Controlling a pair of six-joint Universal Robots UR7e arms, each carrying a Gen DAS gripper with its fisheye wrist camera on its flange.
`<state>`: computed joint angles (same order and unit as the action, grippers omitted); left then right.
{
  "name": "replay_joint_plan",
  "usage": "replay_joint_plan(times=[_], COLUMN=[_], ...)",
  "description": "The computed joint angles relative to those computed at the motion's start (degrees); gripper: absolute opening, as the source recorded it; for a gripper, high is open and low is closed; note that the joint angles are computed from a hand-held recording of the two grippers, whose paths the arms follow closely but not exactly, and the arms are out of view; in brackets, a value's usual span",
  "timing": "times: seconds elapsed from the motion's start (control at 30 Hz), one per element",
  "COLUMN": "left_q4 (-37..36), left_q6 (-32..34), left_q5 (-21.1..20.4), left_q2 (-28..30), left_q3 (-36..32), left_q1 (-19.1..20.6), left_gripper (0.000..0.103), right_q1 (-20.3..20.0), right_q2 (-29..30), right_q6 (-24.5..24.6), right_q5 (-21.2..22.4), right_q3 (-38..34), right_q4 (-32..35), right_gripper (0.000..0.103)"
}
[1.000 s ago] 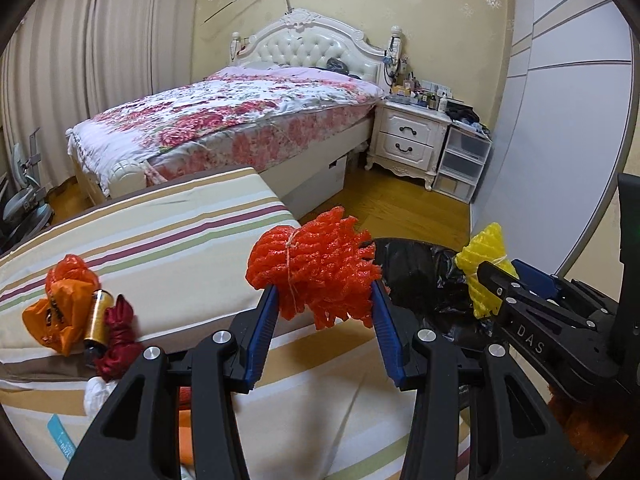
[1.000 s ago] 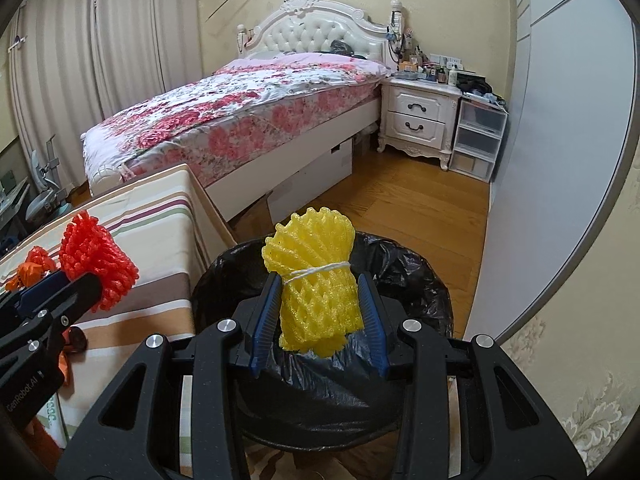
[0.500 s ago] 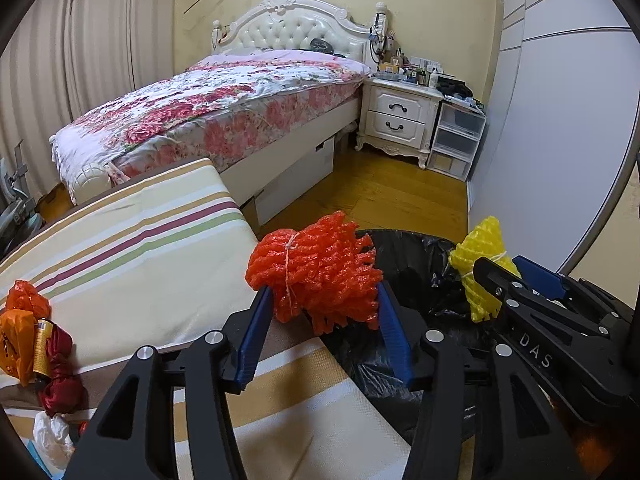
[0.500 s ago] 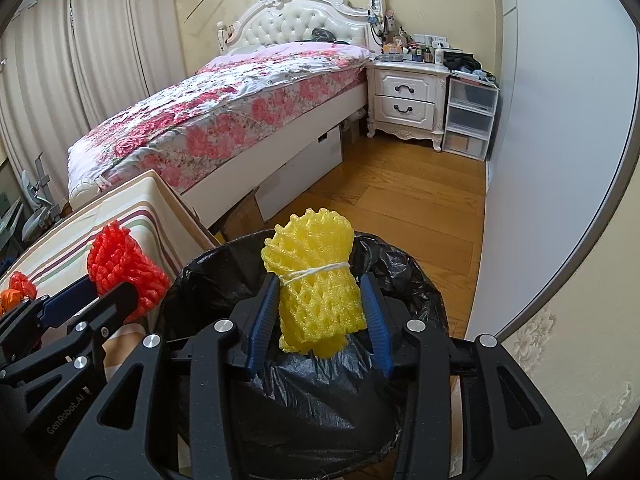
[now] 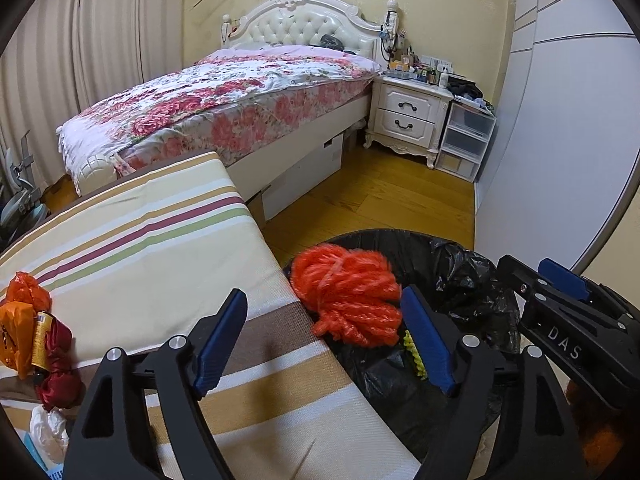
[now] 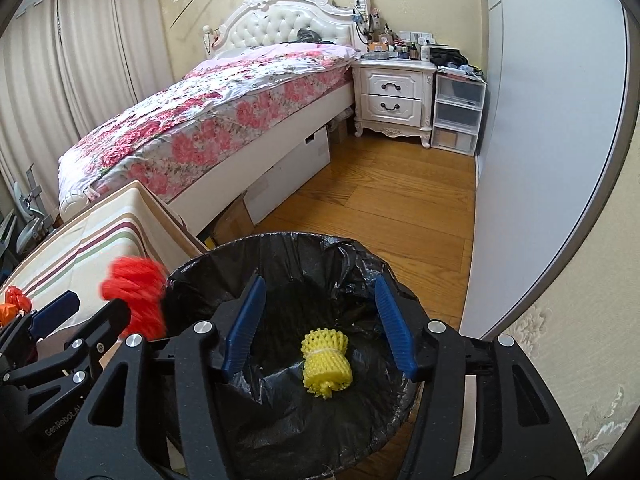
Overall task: Collect trash
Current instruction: 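Carry both nets over the black bin and open both grippers, then move both tools back over the remaining trash on the bed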
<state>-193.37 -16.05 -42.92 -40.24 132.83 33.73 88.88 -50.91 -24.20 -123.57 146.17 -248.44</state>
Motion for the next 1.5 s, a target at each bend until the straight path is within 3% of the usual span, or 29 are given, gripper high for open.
replay_joint_plan(times=[0.2,0.43,0.73,0.97,1.23,1.37,1.5], left_q4=[0.3,1.3,7.3,23.1,50.4,59.0,62.4], left_q6=[-0.4,-2.8,-10.5,-24.0,-43.4,-49.0,-51.7], left_q5=[-0.8,-0.7,5.1,9.6,10.6,10.0,9.8], left_q2=[-0.7,-4.7,-14.8,-27.4,-43.6,-49.5,-52.2], left_q3=[0.4,3.7,12.2,19.2,24.1,25.6,26.4], left_q1=[0.0,-1.1,-3.8,-5.8,-9.1,-9.7,-9.3], left_gripper=[0.078,0.078,0.078,0.078,0.078,0.078,0.078], right_q1=[0.7,4.1,10.5,16.6,23.6,26.0,27.5], right_q2=[0.1,1.8,6.0,9.7,14.8,16.8,18.4], right_q6=[0.2,0.1,1.6,5.1,8.1,9.5,10.1], right_q5=[-0.9,-2.9,-5.0,-6.1,-7.0,-7.1,-7.3], right_q3=[0.9,1.9,2.6,2.3,2.4,2.5,1.9], right_q4=[-1.6,-3.4,-3.4,-0.5,1.6,2.7,3.8], right_gripper=[0.056,0.056,0.056,0.056,0.056,0.056,0.056])
